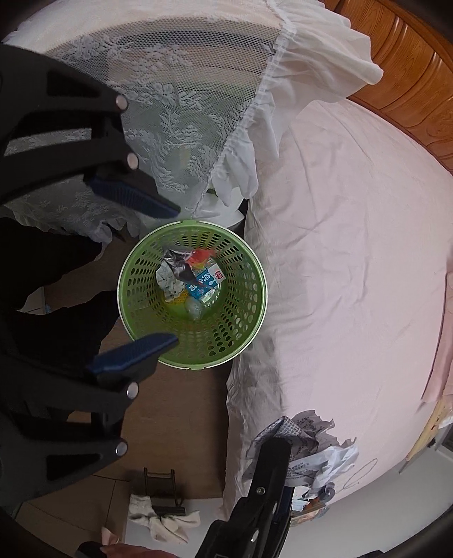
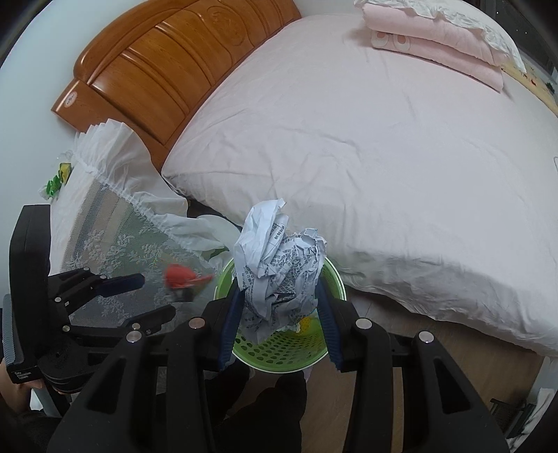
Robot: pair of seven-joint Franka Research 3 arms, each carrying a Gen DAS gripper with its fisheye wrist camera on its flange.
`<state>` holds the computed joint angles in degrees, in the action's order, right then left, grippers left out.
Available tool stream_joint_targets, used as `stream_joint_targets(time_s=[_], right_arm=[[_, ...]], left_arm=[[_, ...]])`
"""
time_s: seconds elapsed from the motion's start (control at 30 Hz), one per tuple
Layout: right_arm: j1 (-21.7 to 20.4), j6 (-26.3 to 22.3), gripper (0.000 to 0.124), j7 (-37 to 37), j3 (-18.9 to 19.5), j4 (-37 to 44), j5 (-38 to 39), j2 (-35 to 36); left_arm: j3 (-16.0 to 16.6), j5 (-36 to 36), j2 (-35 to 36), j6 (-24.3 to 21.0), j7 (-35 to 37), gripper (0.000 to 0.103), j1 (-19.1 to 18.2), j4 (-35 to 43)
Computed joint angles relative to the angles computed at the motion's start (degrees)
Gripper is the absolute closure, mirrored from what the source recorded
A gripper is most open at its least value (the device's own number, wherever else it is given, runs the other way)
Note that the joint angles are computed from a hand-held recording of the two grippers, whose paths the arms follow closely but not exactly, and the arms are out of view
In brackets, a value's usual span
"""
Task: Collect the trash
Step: 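Carry the packet and paper over the green basket and open both tools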
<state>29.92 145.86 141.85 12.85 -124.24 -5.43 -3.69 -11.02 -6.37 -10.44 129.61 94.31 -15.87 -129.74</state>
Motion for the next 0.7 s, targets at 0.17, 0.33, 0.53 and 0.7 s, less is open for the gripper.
stream_joint_targets(time_s=[0.17,0.33,0.53,0.7], right_arm=[[0.06,0.46,0.081,-0.18,-0.08,0.07,0.59,0.51],[0.25,0.41,0.081,-0.86,-0.29,0.37,1.23,0.84],[0.63,0.08,0.081,-1.43,-0.33,1.27,1.65,1.97],[1.34,-1.41,0.08,-2.42,-0.52,2.86,2.15,4.29]], left_arm=[[-0.49,2.42,-1.8,2.34,-2.01,0.01,0.12,-0.63],[-0.7,6.42,-3.29,3.12,-5.08,0.01,0.34,-0.58],[0.19,5.93,-4.68,3.48,-4.98,0.01,-0.15,-0.76],[0.42,5.85,-4.85,3.43,-5.07,0.01,-0.15,-1.0]])
